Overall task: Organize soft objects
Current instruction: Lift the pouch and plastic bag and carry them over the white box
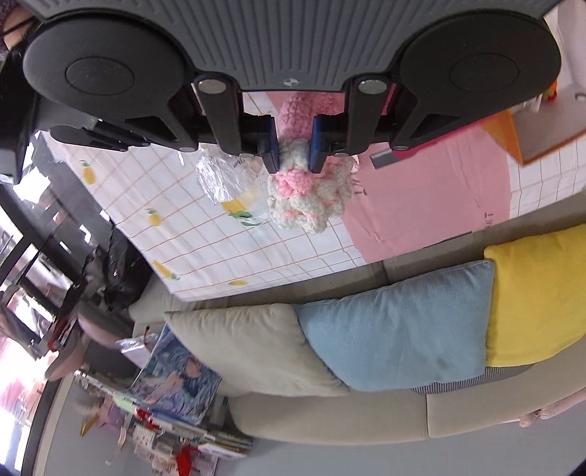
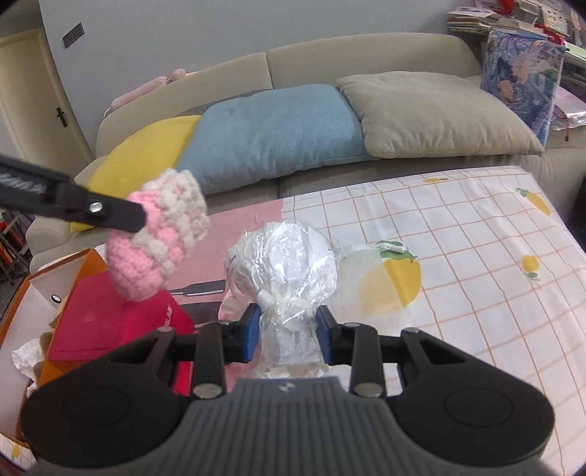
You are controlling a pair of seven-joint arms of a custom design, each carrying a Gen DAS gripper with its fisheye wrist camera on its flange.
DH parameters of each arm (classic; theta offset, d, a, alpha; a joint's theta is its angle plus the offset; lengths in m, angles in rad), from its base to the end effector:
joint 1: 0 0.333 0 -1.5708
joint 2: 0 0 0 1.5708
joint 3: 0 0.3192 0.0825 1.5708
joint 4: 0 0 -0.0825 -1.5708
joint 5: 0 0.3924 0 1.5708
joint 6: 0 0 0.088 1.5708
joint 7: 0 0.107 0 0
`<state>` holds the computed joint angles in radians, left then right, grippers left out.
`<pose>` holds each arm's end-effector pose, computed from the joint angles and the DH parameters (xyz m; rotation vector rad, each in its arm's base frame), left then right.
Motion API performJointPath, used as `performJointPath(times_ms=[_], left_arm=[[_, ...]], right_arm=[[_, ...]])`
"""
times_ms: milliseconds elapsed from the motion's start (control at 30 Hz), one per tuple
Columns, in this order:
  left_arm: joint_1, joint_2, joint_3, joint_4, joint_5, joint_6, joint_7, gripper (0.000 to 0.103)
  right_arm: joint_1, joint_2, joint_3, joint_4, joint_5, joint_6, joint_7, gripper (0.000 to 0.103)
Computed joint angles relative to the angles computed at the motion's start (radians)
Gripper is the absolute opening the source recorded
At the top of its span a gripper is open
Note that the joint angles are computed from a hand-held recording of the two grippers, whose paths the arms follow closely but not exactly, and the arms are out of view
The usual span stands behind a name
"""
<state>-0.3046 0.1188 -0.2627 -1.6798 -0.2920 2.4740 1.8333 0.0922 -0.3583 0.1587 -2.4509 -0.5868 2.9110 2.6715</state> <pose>0.5580 -0.3433 0.6058 -1.2382 2.4987 -1.0324 0.4561 0.1575 0.5149 -1.3791 1.9054 -0.6166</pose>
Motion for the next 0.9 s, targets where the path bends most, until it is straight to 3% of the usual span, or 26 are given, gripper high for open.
performJointPath(times_ms=[200,433,667,900], left_arm=[[-0.002,-0.219,0.005,-0.277,-0.081,0.116,0.014,0.019],[-0.009,-0.405,0.034,-0.5,-0.154,0.154,0.003,0.019],[0.016,-0.543,0.075,-0.632,-0.169,0.191,-0.041,0.019],[0.046,-0.593,0.109,-0.667,-0.155,0.249,-0.028,0.019]], right_arm=[[0.034,-0.1,0.03,-0.054,0.034,-0.059,0.036,0.032],[0.085,-0.135,0.06,-0.054,0.048,-0.111,0.053,0.032],[0.148,-0.125,0.085,-0.015,0.044,-0.121,0.011,0.032],[0.195,-0.067,0.1,0.06,0.044,-0.113,-0.031,0.032]])
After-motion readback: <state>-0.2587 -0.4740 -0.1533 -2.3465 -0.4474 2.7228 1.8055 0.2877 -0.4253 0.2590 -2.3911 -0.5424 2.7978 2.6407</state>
